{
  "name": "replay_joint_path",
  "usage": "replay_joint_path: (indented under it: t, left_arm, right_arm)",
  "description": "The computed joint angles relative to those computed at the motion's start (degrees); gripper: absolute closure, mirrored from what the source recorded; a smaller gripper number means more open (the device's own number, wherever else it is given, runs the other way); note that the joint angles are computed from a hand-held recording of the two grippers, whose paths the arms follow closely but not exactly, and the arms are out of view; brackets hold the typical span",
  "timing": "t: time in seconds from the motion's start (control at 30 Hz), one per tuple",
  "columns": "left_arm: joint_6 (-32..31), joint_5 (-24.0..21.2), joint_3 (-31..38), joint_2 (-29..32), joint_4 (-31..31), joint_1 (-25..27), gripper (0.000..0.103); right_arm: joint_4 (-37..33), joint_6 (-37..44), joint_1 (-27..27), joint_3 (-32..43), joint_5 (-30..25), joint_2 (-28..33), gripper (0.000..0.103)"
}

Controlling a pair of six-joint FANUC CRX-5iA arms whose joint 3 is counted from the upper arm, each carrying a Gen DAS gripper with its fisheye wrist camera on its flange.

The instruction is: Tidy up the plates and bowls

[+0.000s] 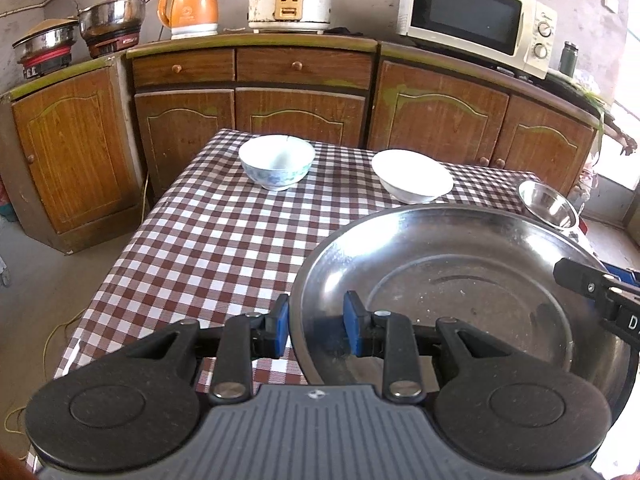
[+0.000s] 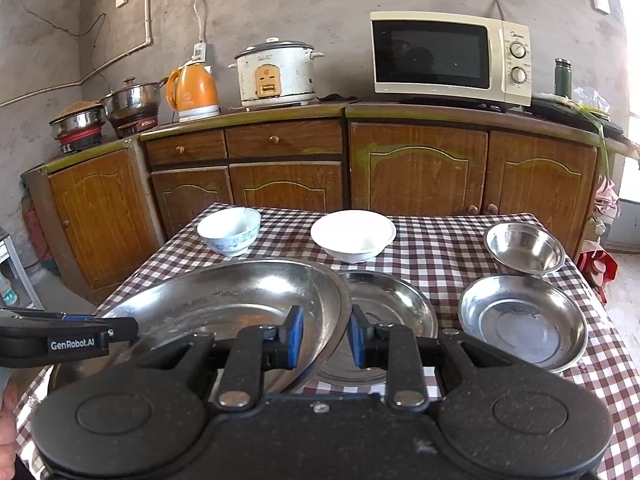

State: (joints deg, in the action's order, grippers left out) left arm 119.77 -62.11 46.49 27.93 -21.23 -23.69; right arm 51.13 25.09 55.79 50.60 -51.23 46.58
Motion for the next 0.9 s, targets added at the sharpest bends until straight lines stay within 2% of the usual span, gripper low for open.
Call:
replay_joint_path:
  t: [0.37, 0.9]
  left_arm:
    - [-0.6, 0.2, 0.8, 0.9, 0.4, -1.5, 0.073]
    - [-0.9, -0.1, 1.7, 2.2, 0.5, -3.6, 0.073]
  right_arm:
    - [4.3, -7.4, -0.4, -11.3, 1.6, -6.2, 0.071]
    - [7.7, -15.4, -0.7, -21.8, 2.3, -11.8, 0.071]
